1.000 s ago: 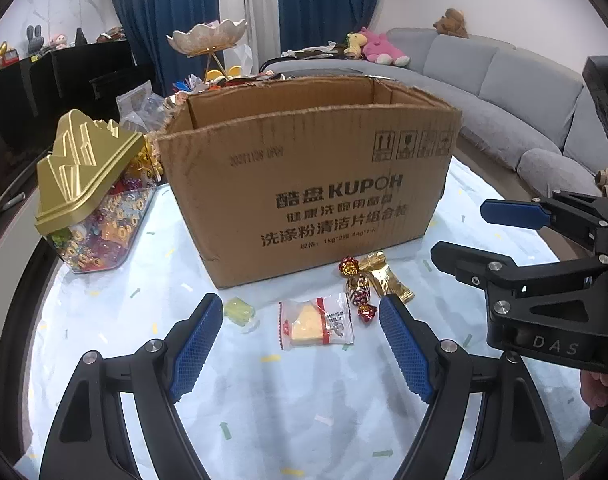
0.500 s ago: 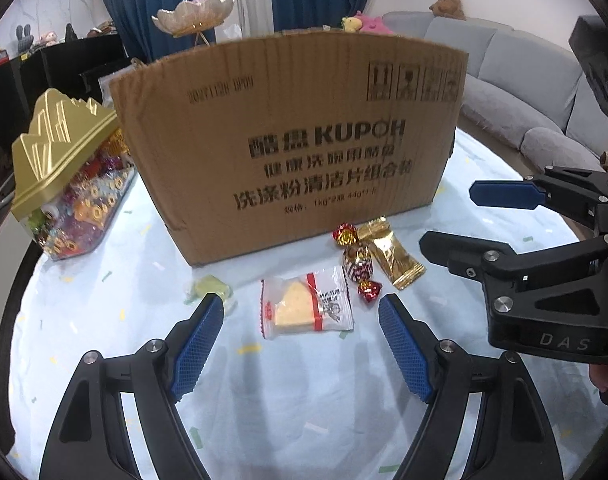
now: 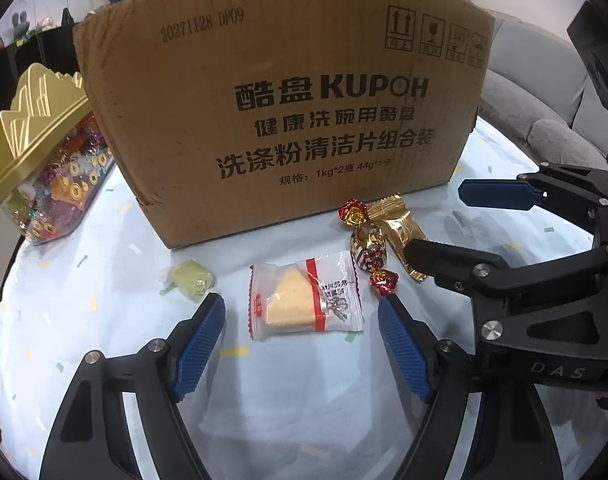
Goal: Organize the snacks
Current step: 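Withdraw both open tools from the box toward the loose candies on the cloth, then grasp the cheese-cake pack with the left tool while the right tool grasps the gold candy, then lift the cheese-cake pack and gold candy and carry them over the box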
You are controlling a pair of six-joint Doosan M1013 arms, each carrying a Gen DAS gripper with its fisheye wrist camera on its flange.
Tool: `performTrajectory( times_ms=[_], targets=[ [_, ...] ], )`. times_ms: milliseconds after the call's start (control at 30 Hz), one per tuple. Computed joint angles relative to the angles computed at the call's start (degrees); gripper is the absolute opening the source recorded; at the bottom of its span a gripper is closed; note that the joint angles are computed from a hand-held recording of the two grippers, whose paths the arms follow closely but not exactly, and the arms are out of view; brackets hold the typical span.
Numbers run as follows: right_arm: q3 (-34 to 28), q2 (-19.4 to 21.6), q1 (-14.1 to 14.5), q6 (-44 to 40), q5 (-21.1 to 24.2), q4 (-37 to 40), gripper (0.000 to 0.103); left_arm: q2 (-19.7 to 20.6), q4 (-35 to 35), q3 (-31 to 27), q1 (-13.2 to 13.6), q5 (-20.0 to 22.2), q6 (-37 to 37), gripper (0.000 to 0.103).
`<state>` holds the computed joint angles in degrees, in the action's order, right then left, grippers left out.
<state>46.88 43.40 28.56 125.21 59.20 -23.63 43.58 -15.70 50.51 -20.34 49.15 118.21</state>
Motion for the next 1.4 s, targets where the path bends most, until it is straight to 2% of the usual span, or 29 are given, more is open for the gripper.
performTrajectory(
  times_ms=[233,300,633,667,733,800,833,900,1100,1400],
  targets=[
    [-1.7,1.1,-0.5,-1.5,-0.4,2.4,0.061,1.8,0.6,-3.1,0.1,3.1,-2.7,0.075],
    [-2.6,1.7,-0.6,-1.8,0.3,2.6,0.056,1.8,0.2,-3.0,0.2,3.1,-2.6,0.073],
    [-4.8,3.2,-1.4,-3.3,1.5,7.6,0.04,1.5,-2.5,-2.7,0.4,3.3,0.4,0.052],
    [-5.1,3.4,-1.4,-3.6,1.9,8.0,0.03,1.4,-2.9,-2.6,0.5,3.3,0.7,0.05],
    [-5.3,3.5,-1.2,-4.5,2.4,7.6,0.022,1.5,-3.7,-2.8,0.9,3.6,0.7,0.046],
    [-5.4,3.6,-1.1,-5.2,2.5,7.8,0.02,1.5,-4.0,-2.8,1.1,3.7,0.5,0.046],
    [-5.5,3.6,-0.9,-5.3,2.6,7.6,0.02,1.5,-3.9,-2.8,1.2,3.6,0.5,0.045],
    [-5.1,3.4,-0.7,-4.8,2.3,7.0,0.02,1.1,-3.2,-2.2,1.1,2.8,0.5,0.036],
    [-3.5,2.2,-0.1,-2.1,1.0,5.6,0.019,0.4,-3.2,-1.3,1.3,2.9,0.9,0.036],
    [-2.2,1.0,0.3,1.6,0.7,4.7,0.019,-1.4,-2.5,0.8,1.0,0.7,0.9,0.036]
  ],
)
